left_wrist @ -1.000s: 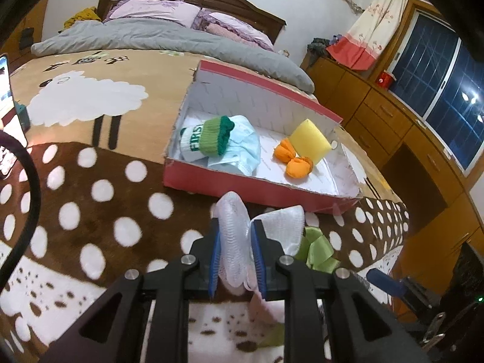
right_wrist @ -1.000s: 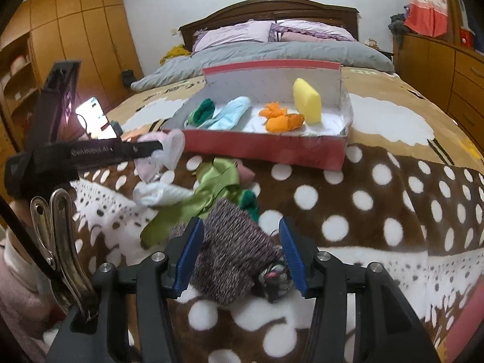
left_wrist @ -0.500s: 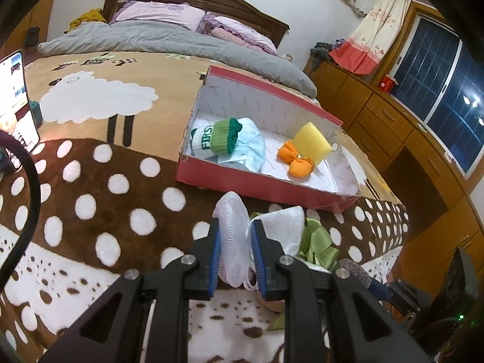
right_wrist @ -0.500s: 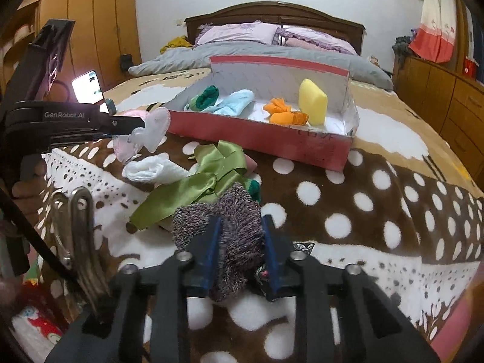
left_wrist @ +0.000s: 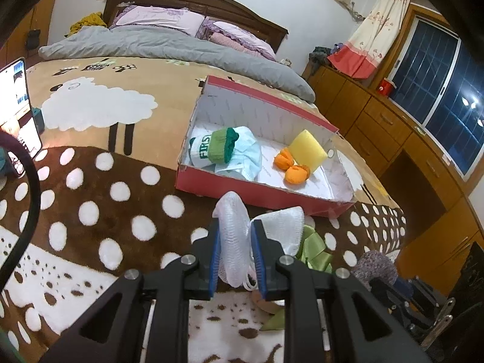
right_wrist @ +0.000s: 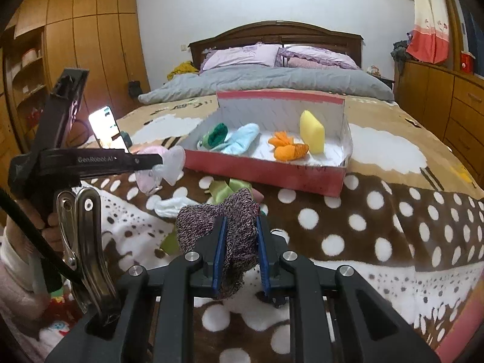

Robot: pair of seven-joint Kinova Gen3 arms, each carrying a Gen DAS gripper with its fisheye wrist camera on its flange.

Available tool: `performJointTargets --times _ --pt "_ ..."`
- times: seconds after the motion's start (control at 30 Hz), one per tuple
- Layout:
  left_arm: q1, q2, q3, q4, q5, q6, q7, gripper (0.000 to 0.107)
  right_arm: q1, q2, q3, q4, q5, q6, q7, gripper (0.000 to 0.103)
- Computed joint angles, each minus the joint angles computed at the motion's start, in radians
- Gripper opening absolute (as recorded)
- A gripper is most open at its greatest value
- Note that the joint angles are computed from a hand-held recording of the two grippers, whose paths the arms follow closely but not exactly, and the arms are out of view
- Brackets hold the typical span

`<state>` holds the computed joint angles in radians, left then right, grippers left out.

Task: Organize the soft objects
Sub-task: 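Lift the grey sock with the right tool while the left tool holds the bag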

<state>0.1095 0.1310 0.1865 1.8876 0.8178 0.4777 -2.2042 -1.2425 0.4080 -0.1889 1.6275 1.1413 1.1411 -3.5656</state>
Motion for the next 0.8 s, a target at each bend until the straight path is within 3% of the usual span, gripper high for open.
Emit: performJointTargets --times 0.37,0.8 --pt "0.024 0.003 0.007 -0.036 -0.037 -0.015 0.016 0.020 0.013 -0.019 -0.003 0.004 0.021 0.012 0.012 0.020" --pt "0.061 0.066 0.037 -0.156 -0.200 -0.055 0.145 0.020 0.061 -0.038 0.003 0.005 0.035 0.012 0.044 0.020"
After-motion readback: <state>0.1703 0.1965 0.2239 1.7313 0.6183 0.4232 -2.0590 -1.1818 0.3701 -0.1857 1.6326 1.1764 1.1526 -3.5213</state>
